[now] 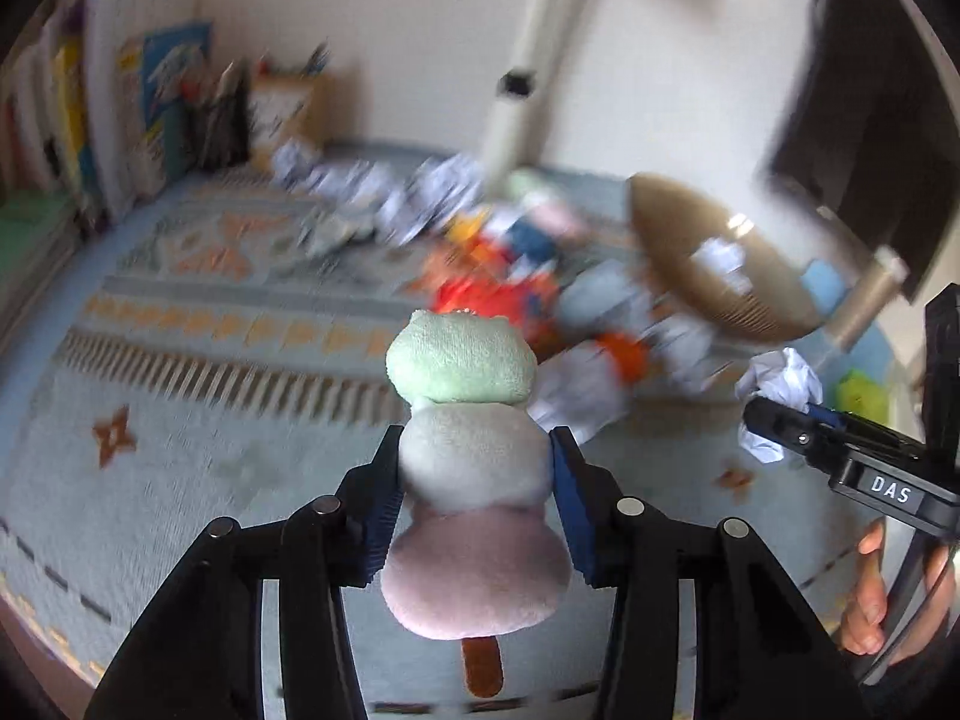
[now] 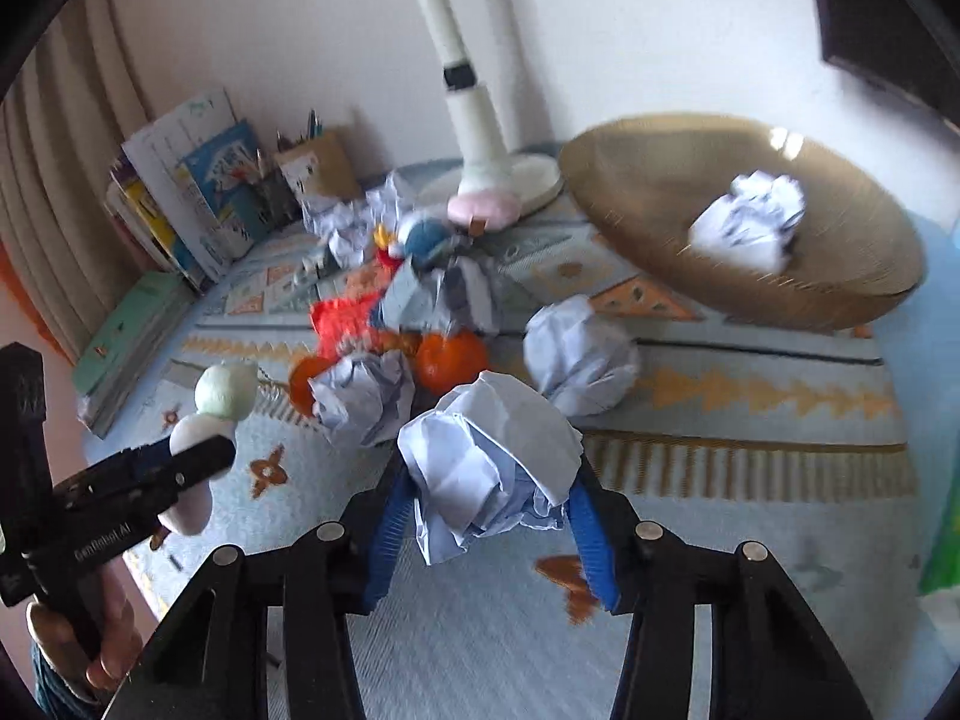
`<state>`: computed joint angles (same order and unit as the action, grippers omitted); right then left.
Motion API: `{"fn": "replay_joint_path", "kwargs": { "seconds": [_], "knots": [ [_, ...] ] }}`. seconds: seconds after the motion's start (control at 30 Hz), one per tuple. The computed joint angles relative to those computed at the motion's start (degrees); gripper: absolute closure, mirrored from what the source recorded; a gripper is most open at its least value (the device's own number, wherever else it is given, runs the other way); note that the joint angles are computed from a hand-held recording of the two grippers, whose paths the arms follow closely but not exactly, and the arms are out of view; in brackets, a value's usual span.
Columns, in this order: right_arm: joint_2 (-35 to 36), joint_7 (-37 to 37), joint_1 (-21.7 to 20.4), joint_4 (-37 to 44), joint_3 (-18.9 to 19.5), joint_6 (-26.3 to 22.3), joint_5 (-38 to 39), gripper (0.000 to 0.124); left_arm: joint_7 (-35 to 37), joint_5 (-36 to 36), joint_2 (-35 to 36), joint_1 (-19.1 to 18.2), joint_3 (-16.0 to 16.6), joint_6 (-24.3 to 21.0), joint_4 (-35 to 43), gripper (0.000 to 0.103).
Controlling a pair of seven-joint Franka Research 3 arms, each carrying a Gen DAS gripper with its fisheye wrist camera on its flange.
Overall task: Organize objects
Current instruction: 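Grasp the pastel plush skewer with left gripper while right grasps a paper ball, then carry plush skewer and paper ball to the bowl and release both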
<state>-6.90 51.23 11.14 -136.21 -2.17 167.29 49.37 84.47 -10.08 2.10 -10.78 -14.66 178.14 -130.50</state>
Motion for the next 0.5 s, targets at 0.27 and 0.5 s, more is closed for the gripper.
{"fn": "replay_joint_path", "kwargs": {
  "seconds": [0.27,0.5],
  "knots": [
    [-7.2,6.8,-3.7,0.3,-2.1,7.9,-6.5,0.074,0.3,7.8,8.4,-2.5,-2.7,-2.3,18.3,0.059],
    [-5.0,18.7,-8.7,4.6,-1.5,12.2,-16.3,0.074,-2.1,14.2,18.4,-5.0,-4.1,-4.8,34.1,0.059]
  ]
}}
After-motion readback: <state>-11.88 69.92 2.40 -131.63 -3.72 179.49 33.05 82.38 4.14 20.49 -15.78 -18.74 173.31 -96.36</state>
